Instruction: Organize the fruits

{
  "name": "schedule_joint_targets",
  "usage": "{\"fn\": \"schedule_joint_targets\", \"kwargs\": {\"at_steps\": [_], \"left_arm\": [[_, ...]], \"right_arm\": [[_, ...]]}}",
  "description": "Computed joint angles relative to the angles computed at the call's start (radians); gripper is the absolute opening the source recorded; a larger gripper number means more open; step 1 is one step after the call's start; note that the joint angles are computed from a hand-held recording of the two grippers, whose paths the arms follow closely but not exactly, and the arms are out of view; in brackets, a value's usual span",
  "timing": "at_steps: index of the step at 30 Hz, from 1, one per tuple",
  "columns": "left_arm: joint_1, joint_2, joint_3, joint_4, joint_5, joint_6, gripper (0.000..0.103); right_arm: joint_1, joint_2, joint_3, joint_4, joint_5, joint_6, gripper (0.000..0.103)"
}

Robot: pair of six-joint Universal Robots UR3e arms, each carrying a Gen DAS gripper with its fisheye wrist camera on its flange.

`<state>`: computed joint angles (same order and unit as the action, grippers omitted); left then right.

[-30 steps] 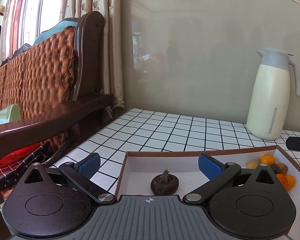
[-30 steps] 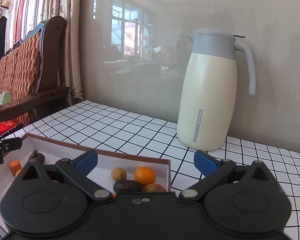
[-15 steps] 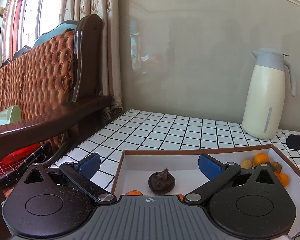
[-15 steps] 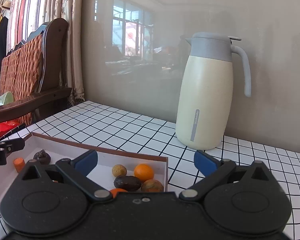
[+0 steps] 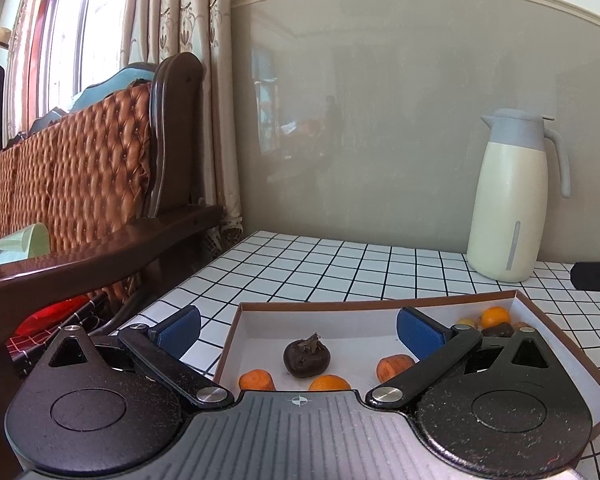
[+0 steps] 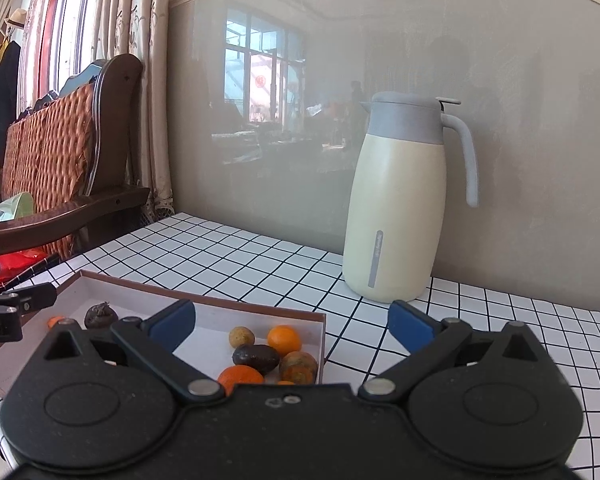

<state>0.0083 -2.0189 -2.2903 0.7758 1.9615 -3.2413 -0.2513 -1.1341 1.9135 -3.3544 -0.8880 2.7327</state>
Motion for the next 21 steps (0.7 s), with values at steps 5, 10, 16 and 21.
{"fn": "schedule_joint_targets", "kwargs": {"at_steps": [5,10,16,21], "left_arm": [[-0.038,0.044,-0.049,-0.007,0.017,-0.021,0.103],[-0.108,0.122,-0.116,-0.02,0.058,-0.039,0.103],[-0.223,0.238,-0.178,-0.08,0.156,-0.065,0.103],[-0.295,0.358,-0.219,-0.154,0.228,-0.088,0.103]], "right_arm": [[-0.035,-0.076,0.077,0.019,0.035,-0.026,0.097],[-0.085,-0.183,0.192,0.035,0.087,-0.069,0.097],[-0.18,-0.386,0.356,0.126,0.185,-0.154,0.097],[-0.271,-0.574,0.431,0.271,0.271,-0.216,0.097]]}}
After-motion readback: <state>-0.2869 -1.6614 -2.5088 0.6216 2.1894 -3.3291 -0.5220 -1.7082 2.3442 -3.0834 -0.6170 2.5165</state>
